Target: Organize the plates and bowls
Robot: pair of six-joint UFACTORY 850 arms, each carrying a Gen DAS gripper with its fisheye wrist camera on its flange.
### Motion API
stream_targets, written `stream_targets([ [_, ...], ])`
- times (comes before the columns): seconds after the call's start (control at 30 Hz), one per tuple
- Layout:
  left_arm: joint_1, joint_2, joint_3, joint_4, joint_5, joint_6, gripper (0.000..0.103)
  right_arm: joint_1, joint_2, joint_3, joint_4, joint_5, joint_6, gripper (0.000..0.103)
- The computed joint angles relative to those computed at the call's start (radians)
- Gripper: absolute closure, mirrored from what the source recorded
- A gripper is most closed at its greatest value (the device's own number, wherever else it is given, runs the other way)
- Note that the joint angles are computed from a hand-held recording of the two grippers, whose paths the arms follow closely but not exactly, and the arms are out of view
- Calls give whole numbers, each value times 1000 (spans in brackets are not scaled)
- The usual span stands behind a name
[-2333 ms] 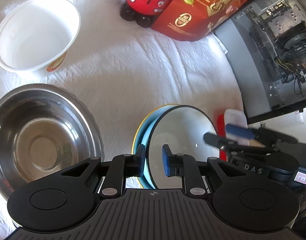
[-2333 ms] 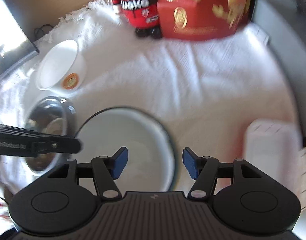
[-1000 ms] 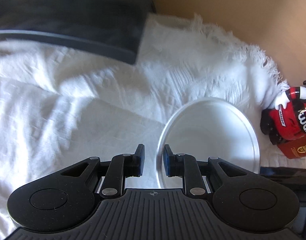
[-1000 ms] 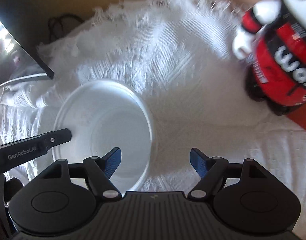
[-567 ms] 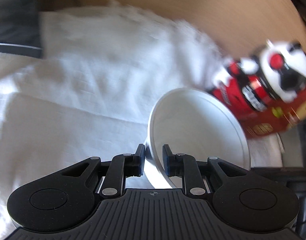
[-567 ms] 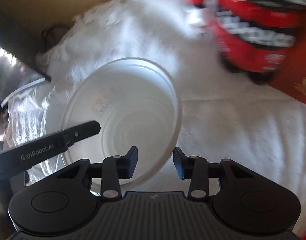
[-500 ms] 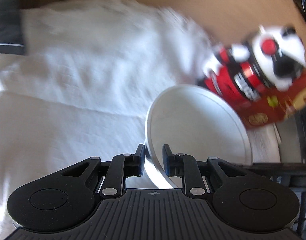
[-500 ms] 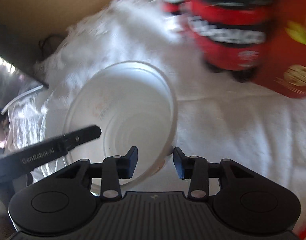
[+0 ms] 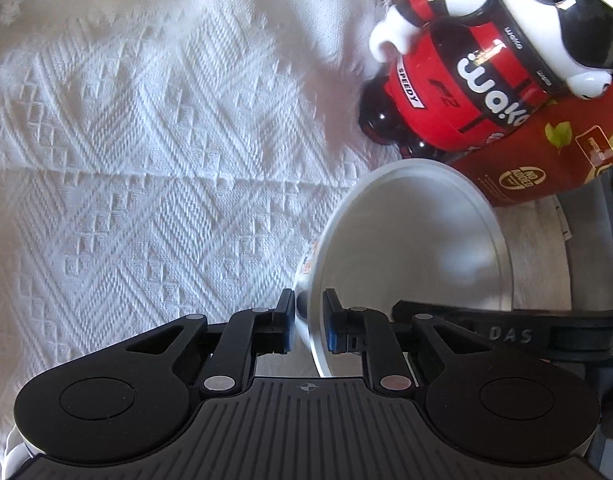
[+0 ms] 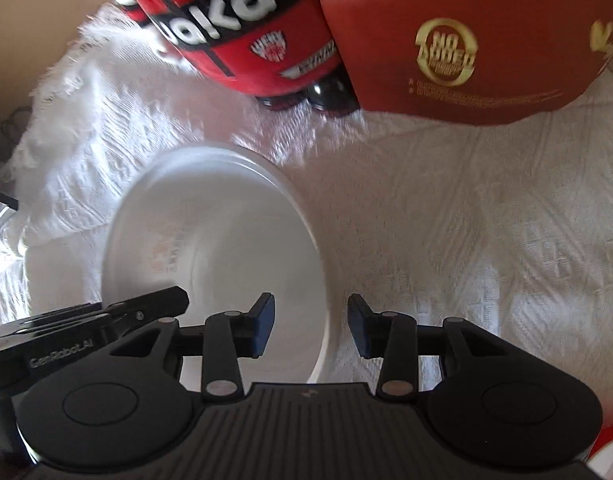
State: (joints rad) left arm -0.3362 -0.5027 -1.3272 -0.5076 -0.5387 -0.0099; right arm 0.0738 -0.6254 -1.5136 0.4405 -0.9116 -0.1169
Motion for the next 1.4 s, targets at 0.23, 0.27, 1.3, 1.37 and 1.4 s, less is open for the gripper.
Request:
stream_targets([
  [0.23, 12, 72, 46, -54, 59, 64, 87, 13, 42, 15, 6, 22, -7, 62],
  [0.27, 13, 96, 62, -68, 70, 84, 87, 13, 61, 24, 13, 33, -10, 62],
  [1.3, -183, 413, 324, 21, -36, 21, 84, -21, 676, 576, -95, 112, -5, 61],
  [1.37, -187, 445, 352, 35, -7, -19, 83, -27, 684, 587, -97, 143, -43, 58],
  [1.4, -189, 456, 361, 41, 6, -36, 84, -33, 688, 589, -92, 159, -66, 54],
])
